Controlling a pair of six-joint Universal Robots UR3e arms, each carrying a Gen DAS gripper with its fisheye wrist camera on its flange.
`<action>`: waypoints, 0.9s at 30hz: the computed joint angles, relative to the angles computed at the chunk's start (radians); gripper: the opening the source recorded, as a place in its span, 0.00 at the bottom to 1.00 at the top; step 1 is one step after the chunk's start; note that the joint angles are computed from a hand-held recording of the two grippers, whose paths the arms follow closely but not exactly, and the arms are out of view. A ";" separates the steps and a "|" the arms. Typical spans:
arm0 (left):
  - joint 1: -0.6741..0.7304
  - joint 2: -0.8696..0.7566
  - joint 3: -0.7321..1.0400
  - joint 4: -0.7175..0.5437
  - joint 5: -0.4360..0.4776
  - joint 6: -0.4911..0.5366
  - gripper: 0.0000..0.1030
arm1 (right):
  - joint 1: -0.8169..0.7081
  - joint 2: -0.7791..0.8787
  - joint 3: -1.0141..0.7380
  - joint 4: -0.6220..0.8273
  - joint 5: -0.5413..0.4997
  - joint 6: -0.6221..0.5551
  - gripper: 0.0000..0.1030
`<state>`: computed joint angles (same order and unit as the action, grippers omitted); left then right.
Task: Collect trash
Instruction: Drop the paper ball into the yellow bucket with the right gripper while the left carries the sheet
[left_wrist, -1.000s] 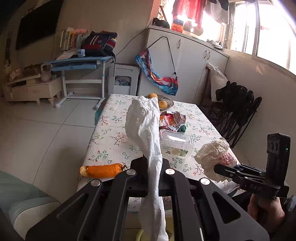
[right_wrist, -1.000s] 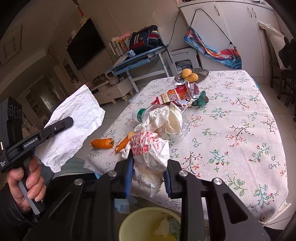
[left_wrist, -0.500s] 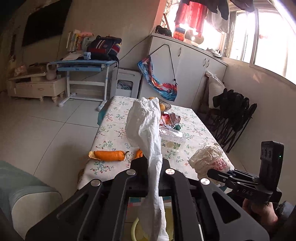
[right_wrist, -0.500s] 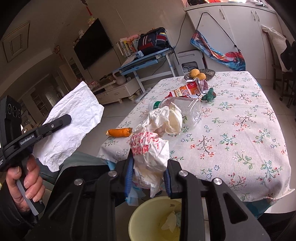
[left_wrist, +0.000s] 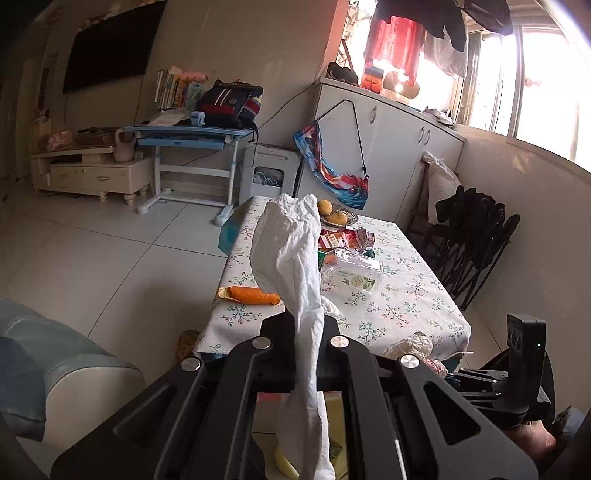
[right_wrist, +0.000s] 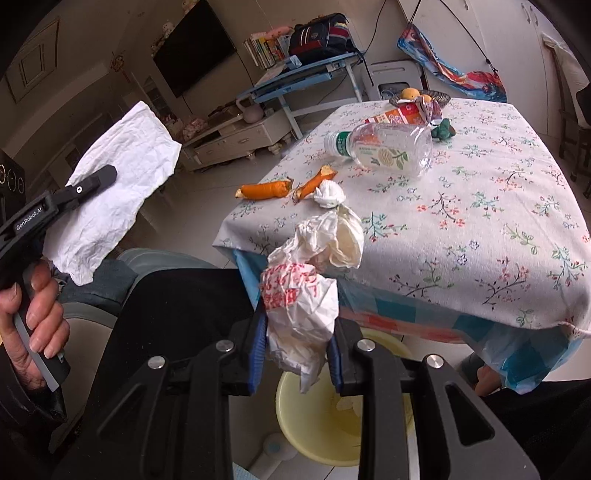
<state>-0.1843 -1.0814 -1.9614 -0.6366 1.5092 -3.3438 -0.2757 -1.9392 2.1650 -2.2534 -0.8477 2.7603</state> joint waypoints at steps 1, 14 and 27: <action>0.001 0.012 -0.007 -0.009 0.000 -0.001 0.04 | 0.012 0.008 -0.005 0.017 -0.010 -0.005 0.28; -0.274 -0.144 -0.004 0.047 0.124 -0.079 0.04 | 0.105 0.044 0.002 0.083 -0.106 -0.006 0.28; -0.380 -0.270 0.035 0.043 0.155 -0.099 0.04 | 0.169 0.132 -0.013 0.126 -0.219 0.001 0.33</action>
